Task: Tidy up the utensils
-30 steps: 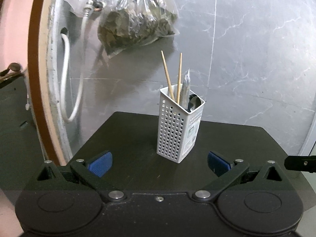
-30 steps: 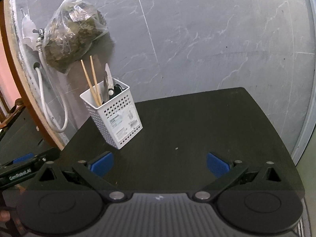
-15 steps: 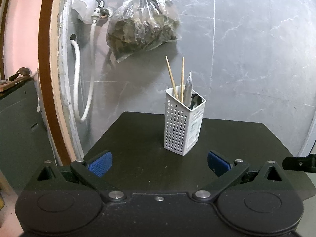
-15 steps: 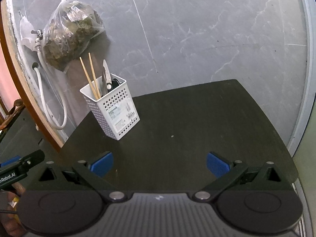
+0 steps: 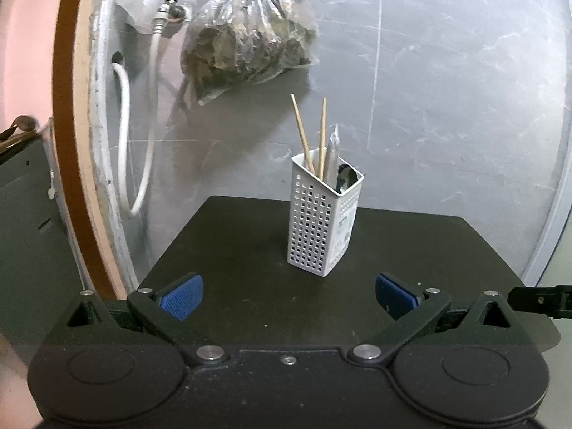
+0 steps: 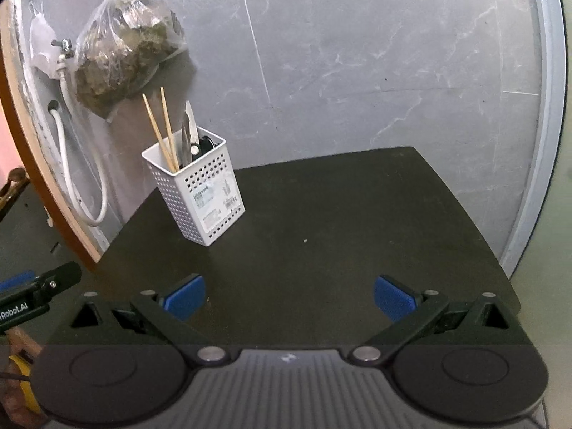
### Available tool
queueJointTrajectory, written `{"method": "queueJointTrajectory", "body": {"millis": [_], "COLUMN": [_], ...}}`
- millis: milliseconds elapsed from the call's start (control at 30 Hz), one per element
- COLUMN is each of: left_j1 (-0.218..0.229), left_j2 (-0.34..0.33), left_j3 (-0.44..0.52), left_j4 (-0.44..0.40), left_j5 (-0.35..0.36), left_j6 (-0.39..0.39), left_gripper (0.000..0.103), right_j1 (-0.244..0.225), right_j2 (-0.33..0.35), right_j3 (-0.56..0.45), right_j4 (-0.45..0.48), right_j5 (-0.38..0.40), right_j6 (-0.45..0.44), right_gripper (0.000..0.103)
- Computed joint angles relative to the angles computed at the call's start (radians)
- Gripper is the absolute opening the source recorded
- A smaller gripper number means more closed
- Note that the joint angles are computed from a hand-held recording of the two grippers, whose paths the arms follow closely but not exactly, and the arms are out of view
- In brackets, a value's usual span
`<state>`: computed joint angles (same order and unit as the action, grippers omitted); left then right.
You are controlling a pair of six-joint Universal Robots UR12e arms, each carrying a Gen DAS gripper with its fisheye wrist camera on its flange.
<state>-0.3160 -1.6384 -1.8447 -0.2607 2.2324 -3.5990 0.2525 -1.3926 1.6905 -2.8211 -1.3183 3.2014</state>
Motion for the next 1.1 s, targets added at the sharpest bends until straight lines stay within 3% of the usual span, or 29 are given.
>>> {"method": "queueJointTrajectory", "body": {"millis": [367,1100], "left_j1": [0.020,0.019], "left_j2": [0.011,0.013], "left_j3": [-0.024,-0.026], "left_j4": [0.045,0.044], "left_j5": [-0.074,-0.080], "left_j6": [0.049,0.049], "left_gripper": [0.102,0.102], "right_j1": [0.025,0.020], "right_j2": [-0.006,-0.010], "right_j3": [0.007,0.010], "right_j4": [0.000,0.009], "right_j5": [-0.060,-0.055], "right_j6": [0.030,0.036], "right_gripper": [0.103,0.103]}}
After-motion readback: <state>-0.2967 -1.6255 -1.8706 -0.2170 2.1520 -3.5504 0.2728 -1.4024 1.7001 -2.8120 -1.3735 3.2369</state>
